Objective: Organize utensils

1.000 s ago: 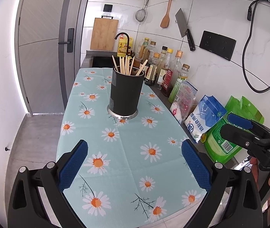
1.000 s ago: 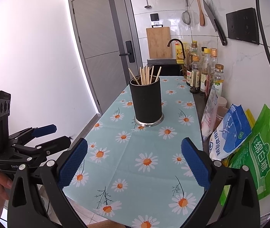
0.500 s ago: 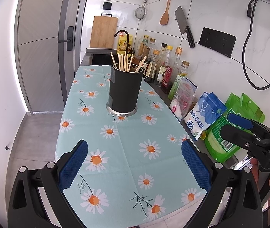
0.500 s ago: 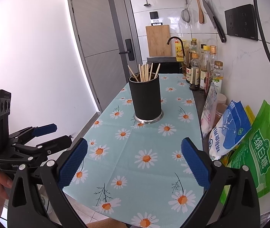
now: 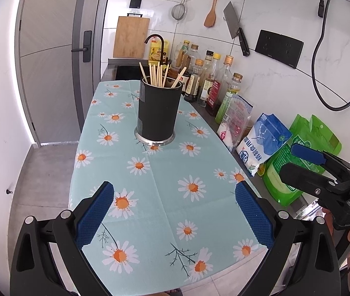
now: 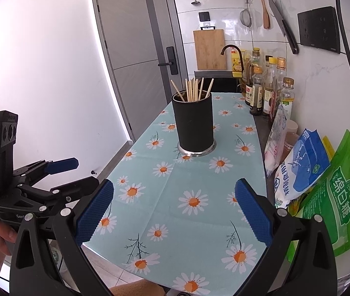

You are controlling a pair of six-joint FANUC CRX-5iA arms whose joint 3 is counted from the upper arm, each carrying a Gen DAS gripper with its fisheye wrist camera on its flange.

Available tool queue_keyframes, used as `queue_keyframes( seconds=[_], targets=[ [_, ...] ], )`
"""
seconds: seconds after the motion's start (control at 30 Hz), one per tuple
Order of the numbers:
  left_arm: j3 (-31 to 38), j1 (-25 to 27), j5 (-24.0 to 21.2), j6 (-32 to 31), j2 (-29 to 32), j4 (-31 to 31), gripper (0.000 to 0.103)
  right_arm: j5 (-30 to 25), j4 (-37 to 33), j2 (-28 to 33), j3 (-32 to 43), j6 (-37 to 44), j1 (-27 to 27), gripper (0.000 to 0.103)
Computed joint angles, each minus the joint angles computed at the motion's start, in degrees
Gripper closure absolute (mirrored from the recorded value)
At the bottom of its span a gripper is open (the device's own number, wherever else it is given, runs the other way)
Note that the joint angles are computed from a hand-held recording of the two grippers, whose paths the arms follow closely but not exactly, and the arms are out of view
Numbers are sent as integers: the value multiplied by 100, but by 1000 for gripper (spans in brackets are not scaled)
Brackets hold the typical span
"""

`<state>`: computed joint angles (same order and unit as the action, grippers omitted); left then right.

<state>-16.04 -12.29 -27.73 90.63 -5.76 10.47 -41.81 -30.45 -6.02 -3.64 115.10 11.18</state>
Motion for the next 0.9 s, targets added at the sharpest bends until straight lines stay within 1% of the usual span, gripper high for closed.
queue_keyframes(
  seconds=[0.1, 0.4, 0.63, 0.9],
  targets=[
    [15, -11, -48, -79, 16, 8, 7, 16, 96, 18, -8, -43, 50, 5],
    [44, 22, -157, -172, 28, 26, 7, 53, 71, 29, -76, -145, 56, 5],
    [22, 60, -256, -314, 53, 160, 7, 71, 119, 34, -101, -228, 84, 5],
    [15, 49, -277, -164, 51, 59, 7, 36, 101, 69, -83, -209, 96, 5]
  ],
)
